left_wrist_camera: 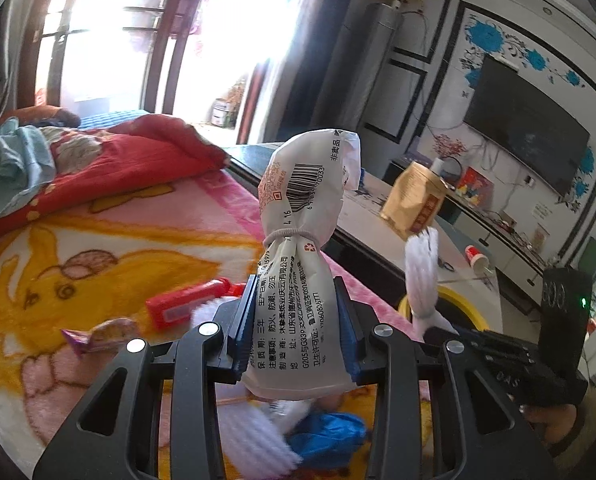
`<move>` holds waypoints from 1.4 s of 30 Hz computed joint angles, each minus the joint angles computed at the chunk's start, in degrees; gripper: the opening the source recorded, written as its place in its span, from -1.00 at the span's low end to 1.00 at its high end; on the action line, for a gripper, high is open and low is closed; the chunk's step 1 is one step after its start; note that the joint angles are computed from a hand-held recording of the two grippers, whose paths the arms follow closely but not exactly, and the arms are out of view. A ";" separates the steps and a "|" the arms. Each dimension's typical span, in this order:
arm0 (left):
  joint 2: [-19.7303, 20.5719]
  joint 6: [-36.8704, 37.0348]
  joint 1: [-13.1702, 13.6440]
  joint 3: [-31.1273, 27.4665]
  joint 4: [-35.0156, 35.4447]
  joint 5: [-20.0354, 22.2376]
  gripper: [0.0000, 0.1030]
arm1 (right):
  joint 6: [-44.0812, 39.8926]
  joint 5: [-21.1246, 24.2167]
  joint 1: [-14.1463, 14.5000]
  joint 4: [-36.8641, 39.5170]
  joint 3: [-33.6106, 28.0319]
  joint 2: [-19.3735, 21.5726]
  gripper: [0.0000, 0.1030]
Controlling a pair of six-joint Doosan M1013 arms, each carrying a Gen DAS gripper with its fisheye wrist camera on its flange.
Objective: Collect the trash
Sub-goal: 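Carry the plastic bag and foam net over the yellow-rimmed trash bin with both grippers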
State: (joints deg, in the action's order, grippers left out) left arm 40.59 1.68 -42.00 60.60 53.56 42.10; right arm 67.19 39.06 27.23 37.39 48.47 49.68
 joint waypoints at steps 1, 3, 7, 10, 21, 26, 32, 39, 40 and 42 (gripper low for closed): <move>0.26 0.47 -0.06 -0.39 -0.32 -0.23 -0.34 | 0.29 -0.23 -0.11 -0.13 0.09 -0.09 -0.67; 0.79 1.64 -0.19 -1.23 -1.09 -0.54 -0.34 | 1.63 -0.83 -0.32 -0.93 0.12 -0.20 -0.67; 1.70 3.59 -0.35 -2.55 -2.52 -1.20 -0.34 | 4.23 -2.21 -0.91 -2.17 0.47 -0.46 -0.67; 2.37 5.02 -0.51 -3.62 -3.55 -1.49 -0.34 | 6.12 -3.00 -1.35 -2.98 0.84 -0.64 -0.67; 4.86 11.29 -0.89 -7.70 -8.08 -2.41 -0.34 | 12.26 -6.19 -3.13 -5.20 2.80 -1.52 -0.67; 5.94 14.13 -0.87 -9.49 -10.23 -2.76 -0.34 | 15.96 -7.13 -3.89 -6.73 3.28 -1.73 -0.67; 7.76 18.05 -0.87 -12.48 -13.24 -2.92 -0.34 | 19.37 -8.67 -4.76 -8.21 4.50 -2.21 -0.67; 10.15 23.41 -1.01 -16.37 -17.30 -2.59 -0.34 | 24.08 -9.71 -5.86 -10.77 5.58 -2.52 -0.67; 10.64 24.20 -1.03 -17.14 -17.94 -2.42 -0.34 | 24.82 -9.84 -6.04 -11.16 5.81 -2.58 -0.67; 11.36 26.09 -0.94 -18.31 -19.40 -2.30 -0.34 | 26.20 -9.93 -6.30 -12.13 6.00 -2.63 -0.67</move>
State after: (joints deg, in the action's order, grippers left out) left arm 51.95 27.77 -42.94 42.28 34.16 39.80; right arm 93.39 29.13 20.93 25.26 54.47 47.05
